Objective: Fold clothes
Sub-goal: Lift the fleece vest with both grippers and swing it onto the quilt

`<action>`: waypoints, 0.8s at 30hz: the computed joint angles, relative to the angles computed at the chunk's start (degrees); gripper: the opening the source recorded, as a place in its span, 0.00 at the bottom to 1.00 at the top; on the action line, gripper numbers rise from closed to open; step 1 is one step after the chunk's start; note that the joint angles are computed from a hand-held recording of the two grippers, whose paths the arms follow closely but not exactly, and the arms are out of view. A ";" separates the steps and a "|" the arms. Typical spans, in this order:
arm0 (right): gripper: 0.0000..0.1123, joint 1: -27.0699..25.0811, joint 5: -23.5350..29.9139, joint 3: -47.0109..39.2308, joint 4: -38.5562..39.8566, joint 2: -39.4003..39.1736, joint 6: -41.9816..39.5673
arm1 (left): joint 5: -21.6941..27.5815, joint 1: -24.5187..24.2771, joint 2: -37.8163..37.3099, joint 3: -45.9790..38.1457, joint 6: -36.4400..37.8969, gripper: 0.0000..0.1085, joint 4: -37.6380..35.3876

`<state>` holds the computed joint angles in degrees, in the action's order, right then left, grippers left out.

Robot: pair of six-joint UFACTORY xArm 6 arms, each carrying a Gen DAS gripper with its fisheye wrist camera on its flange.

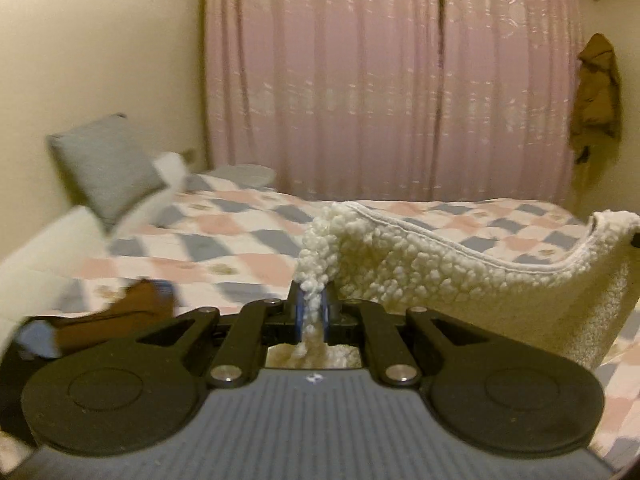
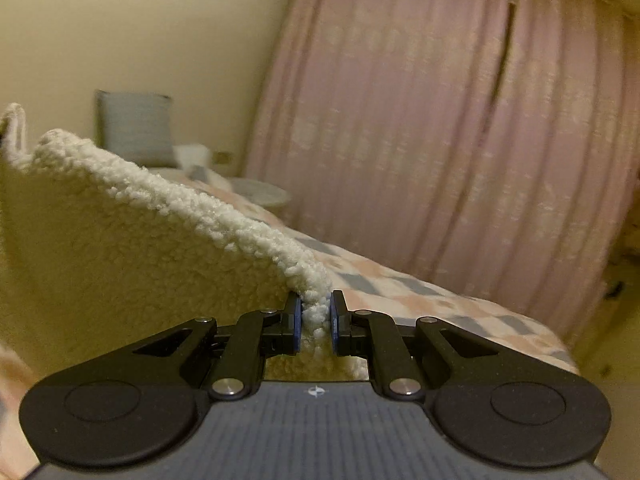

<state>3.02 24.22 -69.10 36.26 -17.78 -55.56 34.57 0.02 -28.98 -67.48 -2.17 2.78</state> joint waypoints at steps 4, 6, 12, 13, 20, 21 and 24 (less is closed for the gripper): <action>0.11 -2.65 -4.22 -7.66 -5.45 8.16 4.66 | -4.22 -4.01 10.39 -8.10 1.30 0.06 -1.87; 0.11 -3.83 -6.64 -9.98 -6.87 9.90 6.43 | -5.99 -5.23 14.11 -12.06 3.21 0.06 -3.82; 0.11 -7.08 -12.26 -8.76 -0.18 5.78 1.37 | -10.81 -6.87 11.55 -8.53 10.64 0.06 -10.49; 0.11 -7.54 -12.43 -6.15 4.57 2.88 -3.25 | -11.26 -6.88 9.28 -5.35 12.49 0.06 -11.76; 0.16 -14.97 4.17 23.87 -5.63 -26.61 0.17 | 7.53 -2.09 -11.22 20.44 14.36 0.07 -11.74; 0.23 -16.08 10.16 27.50 -11.52 -30.75 4.66 | 12.08 -1.05 -13.34 22.87 13.21 0.07 -10.45; 0.23 -15.28 28.15 36.93 -27.13 -41.52 18.76 | 24.32 1.80 -18.39 28.86 10.71 0.07 -7.60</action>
<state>-12.26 52.37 -32.17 9.13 -59.30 -36.80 58.90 1.82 -47.37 -38.61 8.54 -4.82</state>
